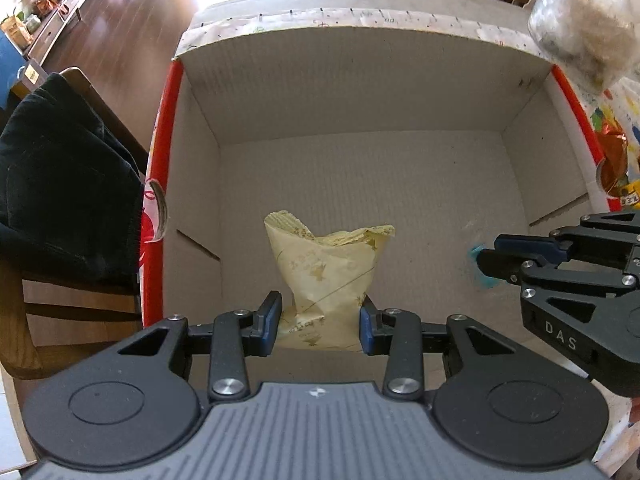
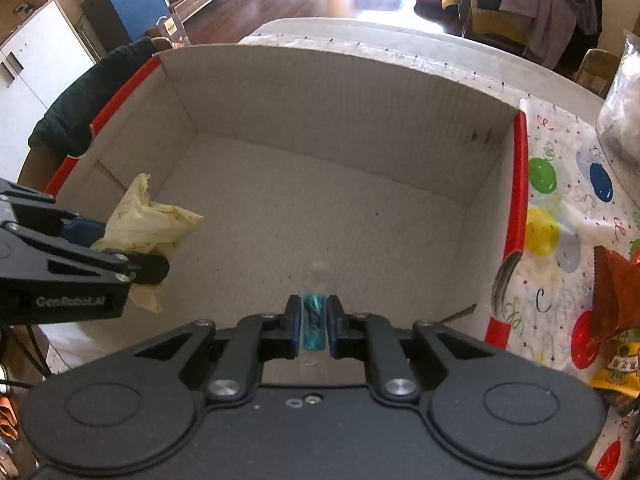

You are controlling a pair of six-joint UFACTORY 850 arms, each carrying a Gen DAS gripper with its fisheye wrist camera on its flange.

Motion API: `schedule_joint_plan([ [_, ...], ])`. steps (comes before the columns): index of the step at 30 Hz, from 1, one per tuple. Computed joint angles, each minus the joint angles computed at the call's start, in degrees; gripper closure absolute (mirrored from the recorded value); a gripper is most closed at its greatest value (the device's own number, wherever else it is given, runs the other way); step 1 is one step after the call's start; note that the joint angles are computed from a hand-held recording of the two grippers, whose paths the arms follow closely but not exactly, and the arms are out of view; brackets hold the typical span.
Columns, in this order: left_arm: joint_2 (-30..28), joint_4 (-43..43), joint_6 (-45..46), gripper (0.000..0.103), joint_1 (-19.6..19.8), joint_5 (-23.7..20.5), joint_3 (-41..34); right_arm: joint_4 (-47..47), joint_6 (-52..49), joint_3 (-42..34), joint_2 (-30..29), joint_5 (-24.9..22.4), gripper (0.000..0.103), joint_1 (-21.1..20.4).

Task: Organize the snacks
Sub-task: 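Open the left tool dropping the cream bag while the right tool releases the teal candy, then move both tools back from the box to the snack pile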

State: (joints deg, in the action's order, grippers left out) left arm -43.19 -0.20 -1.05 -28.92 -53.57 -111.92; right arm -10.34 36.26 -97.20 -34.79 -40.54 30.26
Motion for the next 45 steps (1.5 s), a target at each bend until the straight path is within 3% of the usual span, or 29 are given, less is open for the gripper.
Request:
schedule_joint_plan([
  [5,-0.59,-0.21,0.45,0.065,-0.25,-1.15,-0.88,0.88,-0.8,0.59,0.4,-0.04,0.091,-0.15],
  [7,-0.83,-0.66,0.48,0.064,-0.24,-0.98,-1.22,0.74,-0.81,0.67,0.65,-0.06,0.084,-0.05],
  [12,0.95,-1.76,0.28,0.055,-0.06,1.06,0.65,0.28,-0.04,2.26,2.3,1.13,0.078,0.31],
  [23,8.16,-4.18,1.39,0.049,-0.03,8.38,7.9,-3.11,4.99,7.27,8.51,4.92,0.065,0.66],
  [32,14.13,-6.86,3.24,0.044,-1.41,15.01,13.26,-12.85,14.74,13.06,15.38,8.26,0.058,1.96],
  [35,16.23,-5.6,1.89,0.044,-2.45,18.29,15.4,-16.35,18.5,15.65,18.18,9.41,0.051,2.29],
  [37,17.84,-2.79,-0.87,0.041,-3.41,20.98,17.41,-19.85,22.61,17.83,20.28,9.94,0.041,2.59],
  [45,20.87,1.99,-6.79,0.032,-7.13,25.7,20.98,-27.08,30.83,26.29,28.02,12.02,0.028,2.41],
])
